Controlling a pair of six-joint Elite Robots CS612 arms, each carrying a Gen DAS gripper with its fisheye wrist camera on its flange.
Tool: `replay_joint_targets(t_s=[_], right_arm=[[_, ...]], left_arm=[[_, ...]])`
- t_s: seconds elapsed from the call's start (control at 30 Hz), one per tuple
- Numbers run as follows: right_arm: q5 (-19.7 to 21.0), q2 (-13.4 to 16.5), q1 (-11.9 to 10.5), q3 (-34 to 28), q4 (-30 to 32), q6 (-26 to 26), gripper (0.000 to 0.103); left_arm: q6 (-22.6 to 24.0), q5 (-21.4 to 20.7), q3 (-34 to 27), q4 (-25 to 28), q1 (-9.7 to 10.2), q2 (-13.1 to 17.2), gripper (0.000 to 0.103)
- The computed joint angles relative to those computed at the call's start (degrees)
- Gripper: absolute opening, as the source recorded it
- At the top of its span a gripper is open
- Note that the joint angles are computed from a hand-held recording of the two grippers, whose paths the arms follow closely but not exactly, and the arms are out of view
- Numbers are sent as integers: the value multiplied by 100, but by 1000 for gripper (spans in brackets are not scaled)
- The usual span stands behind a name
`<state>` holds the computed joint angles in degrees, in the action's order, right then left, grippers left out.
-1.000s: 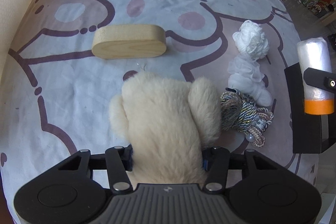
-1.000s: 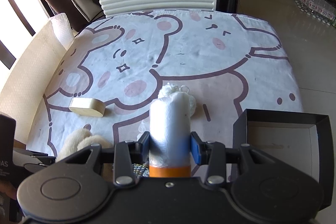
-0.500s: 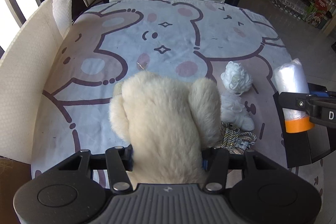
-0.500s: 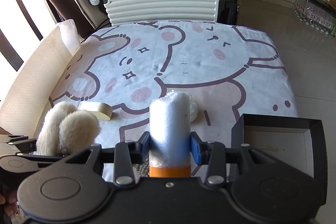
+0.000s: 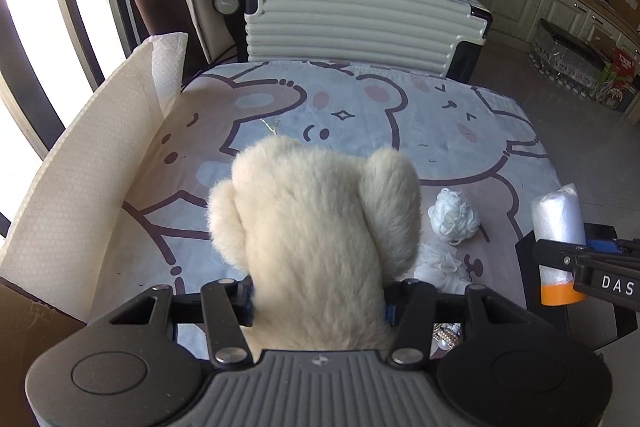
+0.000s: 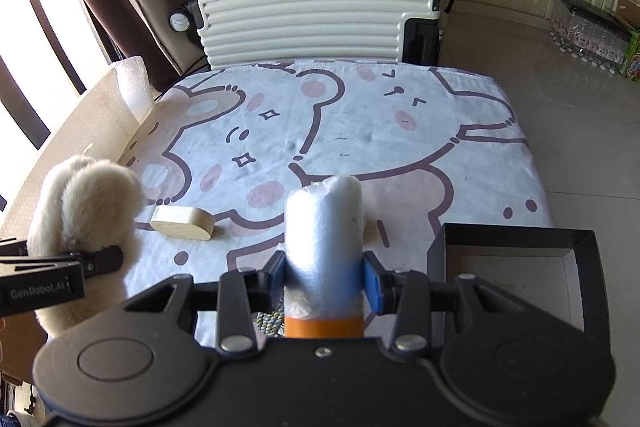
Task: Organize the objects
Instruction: 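Lift the plush toy with the left tool while the right tool lifts the bottle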
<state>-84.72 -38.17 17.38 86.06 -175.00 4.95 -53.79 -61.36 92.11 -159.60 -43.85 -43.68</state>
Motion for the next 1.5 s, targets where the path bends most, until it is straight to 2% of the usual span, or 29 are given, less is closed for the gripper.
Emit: replay_joint_targets(t_s=[0.4,1.1,1.5], right_arm=[[-22,-39,-6,84,-273,61,41],[-351,-257,-106,391,-487,-150,41],[-339,-400,-343,693,-863,10,41]], left_arm=[[-364,130,-37,317,-17,-31,53],[-92,39,-452,234,-129,140,53],[139,33,-891,365,-237,338,53]])
